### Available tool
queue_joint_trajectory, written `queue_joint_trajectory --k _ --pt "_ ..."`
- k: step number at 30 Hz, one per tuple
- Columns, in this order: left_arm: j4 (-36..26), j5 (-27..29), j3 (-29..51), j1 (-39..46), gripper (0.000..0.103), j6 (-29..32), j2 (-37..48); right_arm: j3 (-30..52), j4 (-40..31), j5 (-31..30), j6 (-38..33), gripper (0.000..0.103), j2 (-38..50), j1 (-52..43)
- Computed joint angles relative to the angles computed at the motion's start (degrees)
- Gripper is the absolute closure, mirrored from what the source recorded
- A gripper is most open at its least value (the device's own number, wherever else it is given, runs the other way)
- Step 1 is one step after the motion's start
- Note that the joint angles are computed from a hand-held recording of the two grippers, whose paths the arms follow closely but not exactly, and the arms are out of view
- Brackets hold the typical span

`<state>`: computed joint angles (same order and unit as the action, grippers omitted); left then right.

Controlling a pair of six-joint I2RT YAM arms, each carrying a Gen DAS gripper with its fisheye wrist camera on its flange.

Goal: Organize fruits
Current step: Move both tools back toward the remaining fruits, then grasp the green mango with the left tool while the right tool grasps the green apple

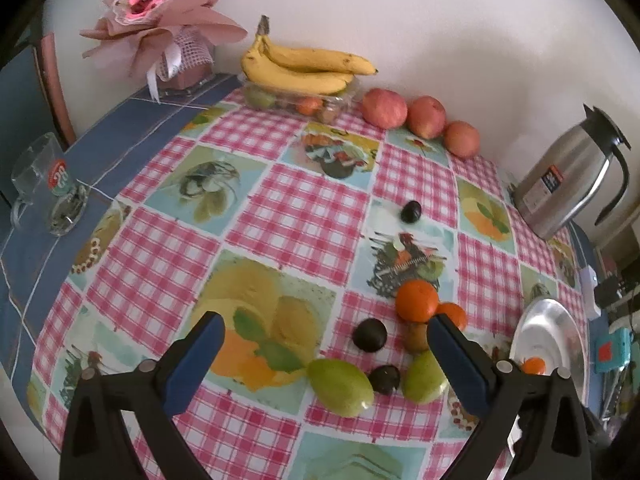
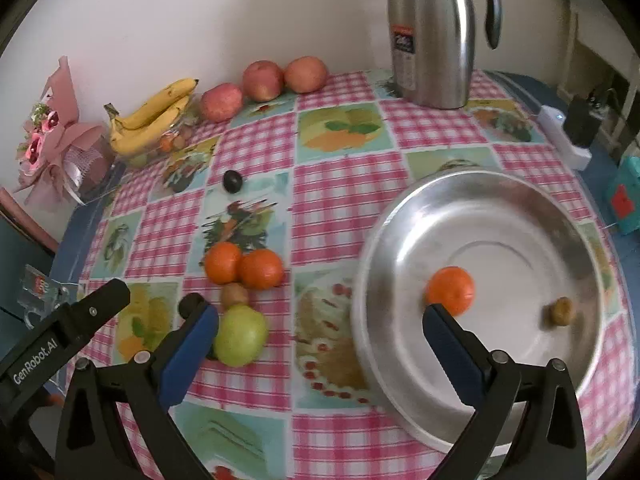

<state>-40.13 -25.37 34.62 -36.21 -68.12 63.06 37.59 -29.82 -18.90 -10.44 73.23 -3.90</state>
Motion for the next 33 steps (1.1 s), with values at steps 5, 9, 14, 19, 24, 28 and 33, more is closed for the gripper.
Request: queue_joint_trajectory --k 5,9,14,19,24,28,33 --pt "0.6 2.6 -2.1 2.6 0.001 -0.7 -1.0 -0.3 0.9 -1.0 1.4 0.001 1.1 4.5" --pt "2.0 4.2 -3.8 4.4 0.001 -1.5 -1.8 -0.8 1.5 -1.2 1.9 0.001 1.9 7.0" --pt "1.0 3.1 -4.3 4.4 0.001 -3.0 -2.9 -1.4 2.5 -1.8 2.4 0.001 3.5 7.6" --pt "0.6 3.3 -4.6 4.3 0.001 -3.7 -3.6 -1.4 3.2 -2.6 2.8 0.01 5.5 8.2" --pt "3.5 5.8 -5.1 4.3 0.003 -2.8 -2.2 -1.4 4.0 -3.7 3.0 0.019 7.4 8.6" --pt "7.6 10.8 -7.0 5.6 0.012 -2.3 -1.7 -1.3 4.0 -4.9 2.9 0.027 8.7 8.5" --pt "10.3 14.3 -8.7 6.5 0.014 -3.1 -1.7 -1.1 3.9 -5.4 3.1 0.041 10.4 8.8"
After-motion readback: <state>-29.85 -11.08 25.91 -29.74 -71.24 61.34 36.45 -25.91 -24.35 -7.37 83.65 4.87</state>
